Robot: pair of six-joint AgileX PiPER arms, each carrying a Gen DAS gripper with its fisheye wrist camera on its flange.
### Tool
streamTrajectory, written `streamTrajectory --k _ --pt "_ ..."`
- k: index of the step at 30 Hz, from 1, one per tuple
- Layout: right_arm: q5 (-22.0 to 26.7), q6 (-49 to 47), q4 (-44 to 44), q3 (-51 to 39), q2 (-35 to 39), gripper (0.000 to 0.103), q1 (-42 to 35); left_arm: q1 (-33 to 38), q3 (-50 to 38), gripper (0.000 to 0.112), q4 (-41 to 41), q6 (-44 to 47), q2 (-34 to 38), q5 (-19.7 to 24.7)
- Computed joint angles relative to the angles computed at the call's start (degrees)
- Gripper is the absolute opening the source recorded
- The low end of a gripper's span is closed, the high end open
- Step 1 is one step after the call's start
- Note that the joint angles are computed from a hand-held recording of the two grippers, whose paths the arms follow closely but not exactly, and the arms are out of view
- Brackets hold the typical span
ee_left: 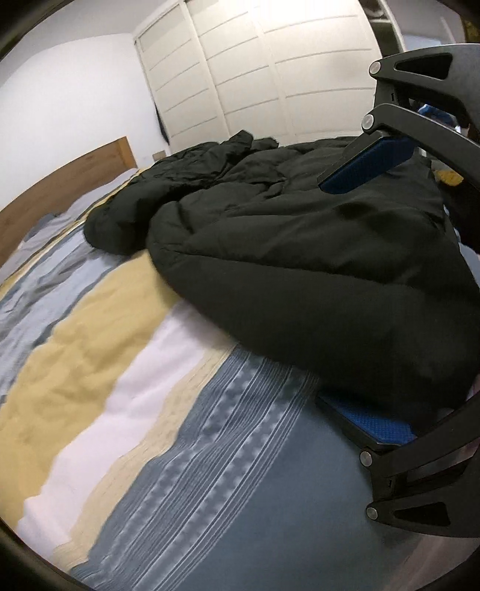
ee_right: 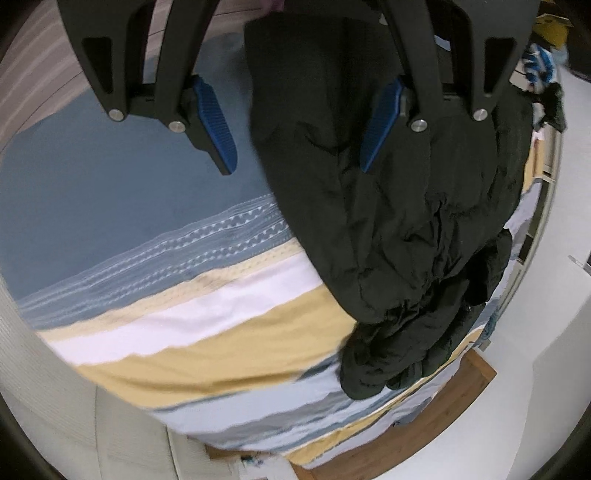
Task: Fold large clothes
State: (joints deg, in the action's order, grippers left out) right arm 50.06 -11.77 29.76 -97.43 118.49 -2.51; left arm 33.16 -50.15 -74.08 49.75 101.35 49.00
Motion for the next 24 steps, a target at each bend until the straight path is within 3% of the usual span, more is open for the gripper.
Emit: streamTrajectory --k 5,11,18,24 --pt "2.78 -4.75 9.45 -1.83 4.39 0.068 -2.26 -0.48 0.33 0.102 -1.25 0.92 0.01 2.86" --pt "5.96 -10.69 16.92 -1.01 7.02 0.069 -3.38 -2.03 1.5 0.102 -2.26 0.84 -0.28 2.5" --pt "10.13 -16.34 21.47 0.93 6.2 0.069 -3.56 -2.94 2.32 0.102 -4.38 0.4 -0.32 1.84" --pt "9.95 -17.4 21.27 3.08 4.49 0.069 -2.13 -3.79 3.05 0.102 -5.51 -1.12 0.31 0.91"
